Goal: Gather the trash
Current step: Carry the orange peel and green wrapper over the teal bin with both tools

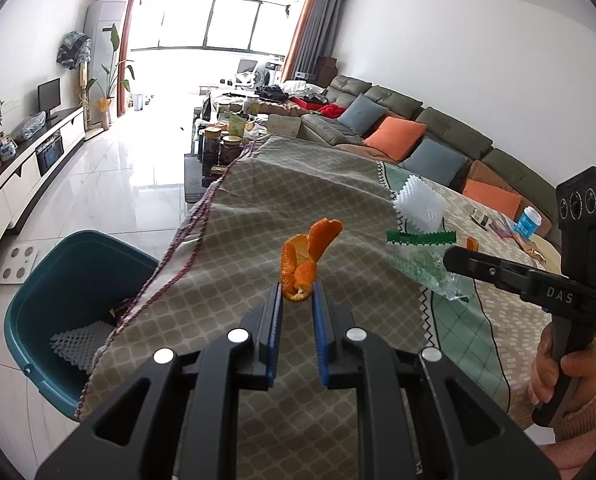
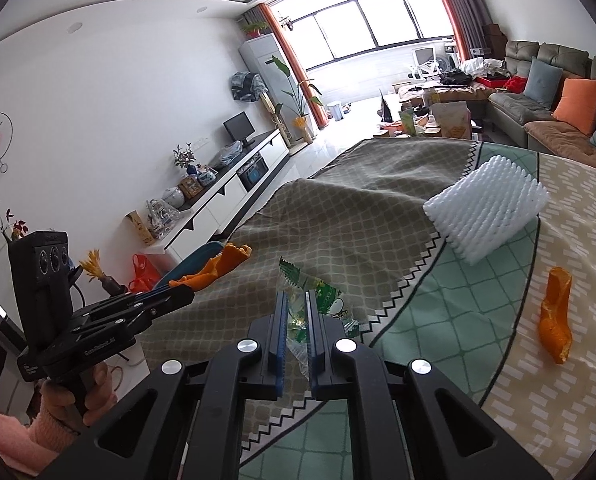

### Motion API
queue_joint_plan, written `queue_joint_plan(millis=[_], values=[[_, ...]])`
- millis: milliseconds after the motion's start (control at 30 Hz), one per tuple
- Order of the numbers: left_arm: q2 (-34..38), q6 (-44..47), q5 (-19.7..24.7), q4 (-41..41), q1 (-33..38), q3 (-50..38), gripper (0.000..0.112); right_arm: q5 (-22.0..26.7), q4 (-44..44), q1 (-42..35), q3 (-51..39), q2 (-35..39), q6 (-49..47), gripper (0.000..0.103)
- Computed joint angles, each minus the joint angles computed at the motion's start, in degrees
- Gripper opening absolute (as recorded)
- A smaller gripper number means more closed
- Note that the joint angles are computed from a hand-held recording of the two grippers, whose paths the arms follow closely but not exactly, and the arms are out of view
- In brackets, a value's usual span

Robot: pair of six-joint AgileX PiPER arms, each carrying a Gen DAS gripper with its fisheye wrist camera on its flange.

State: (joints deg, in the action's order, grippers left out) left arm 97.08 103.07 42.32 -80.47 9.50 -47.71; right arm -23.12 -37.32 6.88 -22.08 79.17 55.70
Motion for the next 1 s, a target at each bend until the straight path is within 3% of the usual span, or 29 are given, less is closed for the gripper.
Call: queue_joint_plan(millis=[1000], values=[[0.51,-0.77,1.3,0.64,6.9,-1.62,0.016,-0.53,-1.43,5.39,-6.55,6.25,1.69,0.009]])
